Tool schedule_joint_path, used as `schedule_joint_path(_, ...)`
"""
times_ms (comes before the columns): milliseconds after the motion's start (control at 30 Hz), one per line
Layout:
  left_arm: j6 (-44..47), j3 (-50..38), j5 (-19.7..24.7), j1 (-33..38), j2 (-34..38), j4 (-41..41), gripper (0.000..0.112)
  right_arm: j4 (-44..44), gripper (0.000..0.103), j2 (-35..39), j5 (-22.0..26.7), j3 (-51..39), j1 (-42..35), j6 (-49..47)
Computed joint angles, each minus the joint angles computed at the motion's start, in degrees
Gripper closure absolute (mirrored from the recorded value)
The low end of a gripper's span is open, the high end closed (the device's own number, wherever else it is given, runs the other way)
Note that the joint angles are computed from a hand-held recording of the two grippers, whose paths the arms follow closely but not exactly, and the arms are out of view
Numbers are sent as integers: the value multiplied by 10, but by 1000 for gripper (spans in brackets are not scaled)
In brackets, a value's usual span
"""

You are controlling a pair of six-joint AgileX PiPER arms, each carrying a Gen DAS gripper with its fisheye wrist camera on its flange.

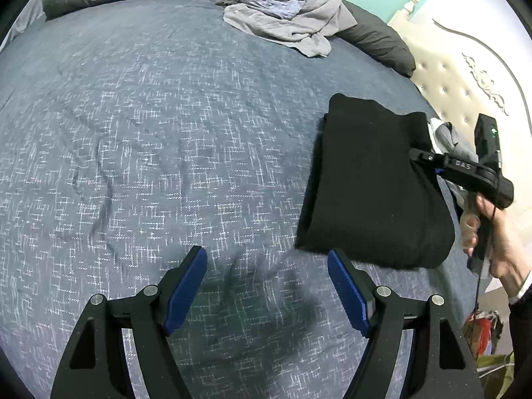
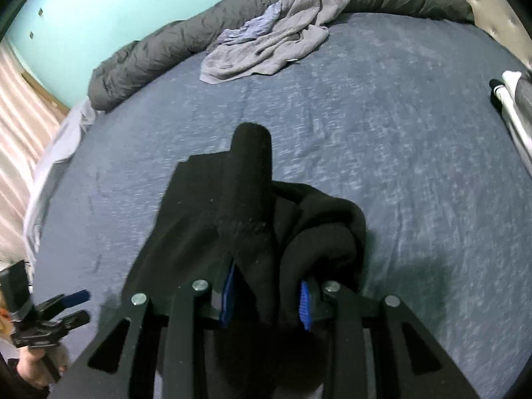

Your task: Fold clothes

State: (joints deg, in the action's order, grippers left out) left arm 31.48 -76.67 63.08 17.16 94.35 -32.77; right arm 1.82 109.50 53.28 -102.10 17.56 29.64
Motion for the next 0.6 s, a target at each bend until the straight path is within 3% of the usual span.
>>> schedule_joint_path(300,-12,-17,0,-15,16,5,34,-20,73,39,11,-34,-15,-22)
schedule_joint_path(500,-27,-18,-9,-42,26,5,34,-59,70,107,105,-162,-7,-73)
schedule_joint_path(600,-36,-16,-16,-63,29,3,34,-54,59,123,135,-193,-16,-75)
